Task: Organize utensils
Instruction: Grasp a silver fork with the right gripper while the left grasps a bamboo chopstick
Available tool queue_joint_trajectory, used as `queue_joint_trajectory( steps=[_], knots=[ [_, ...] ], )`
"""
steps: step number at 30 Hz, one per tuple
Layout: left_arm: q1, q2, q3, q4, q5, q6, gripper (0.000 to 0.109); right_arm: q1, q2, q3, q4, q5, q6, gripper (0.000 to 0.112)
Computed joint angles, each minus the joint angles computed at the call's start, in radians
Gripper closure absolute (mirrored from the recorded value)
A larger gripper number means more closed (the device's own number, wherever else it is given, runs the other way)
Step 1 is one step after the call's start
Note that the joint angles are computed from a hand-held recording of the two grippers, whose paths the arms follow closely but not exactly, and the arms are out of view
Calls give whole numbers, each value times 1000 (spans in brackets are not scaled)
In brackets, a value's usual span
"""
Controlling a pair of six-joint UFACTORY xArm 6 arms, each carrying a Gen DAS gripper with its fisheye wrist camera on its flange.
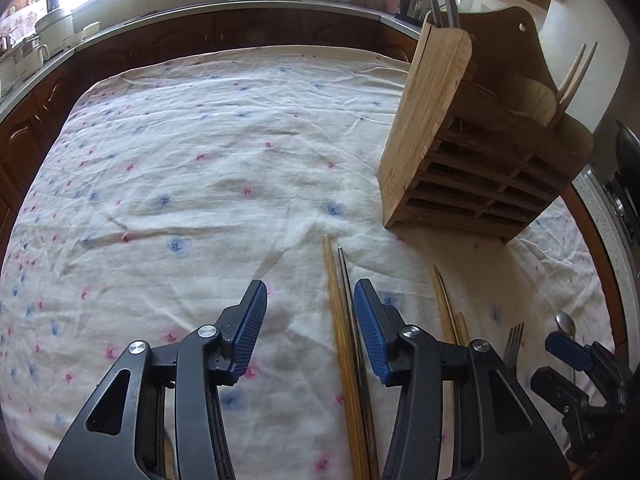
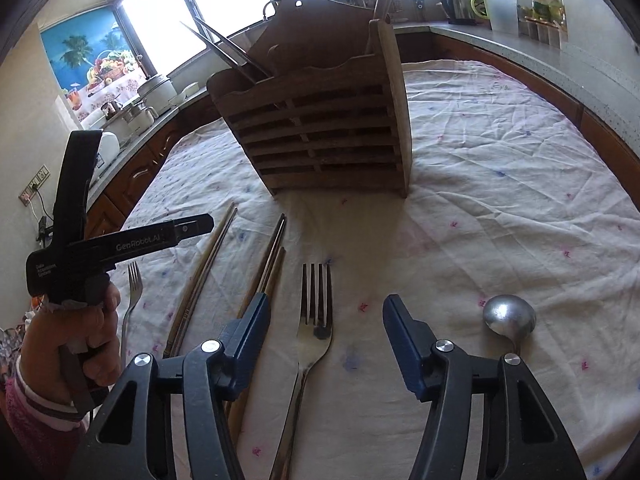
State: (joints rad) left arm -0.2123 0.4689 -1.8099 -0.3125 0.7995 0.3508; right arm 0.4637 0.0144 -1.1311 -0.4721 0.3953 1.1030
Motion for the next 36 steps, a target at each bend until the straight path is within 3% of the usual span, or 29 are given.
queue_joint_trajectory(
  steps=[5,9,13,20,22,23,24,25,29,36],
  knots=[
    [-9,55,-63,23,10,9,76,-2,30,-23,45,4,-46,57],
    [-16,21,-4,48,-24,52,87,-1,48,-39,68,13,-71,62],
    [-11,-59,97,35,-18,122,87,0,51,-43,80,19,-85,65],
    [-17,-48,77,66,-2,94,86,2,99,-106,77,55,-121,65],
    [-23,-50,84,79,-17,90,88,7,120,-138,72,77,-134,74],
    [-23,-52,89,79,-23,93,94,10,129,-153,65,92,-140,86],
    [-23,-54,92,75,-24,96,99,12,135,-163,55,107,-139,92],
    [-22,-57,94,72,-22,97,100,12,135,-161,60,102,-144,92],
    [-7,-102,144,10,-18,122,103,9,98,-121,55,70,-122,93],
    [38,-260,284,-206,-21,208,103,5,-25,-31,-43,17,-18,93]
  ],
)
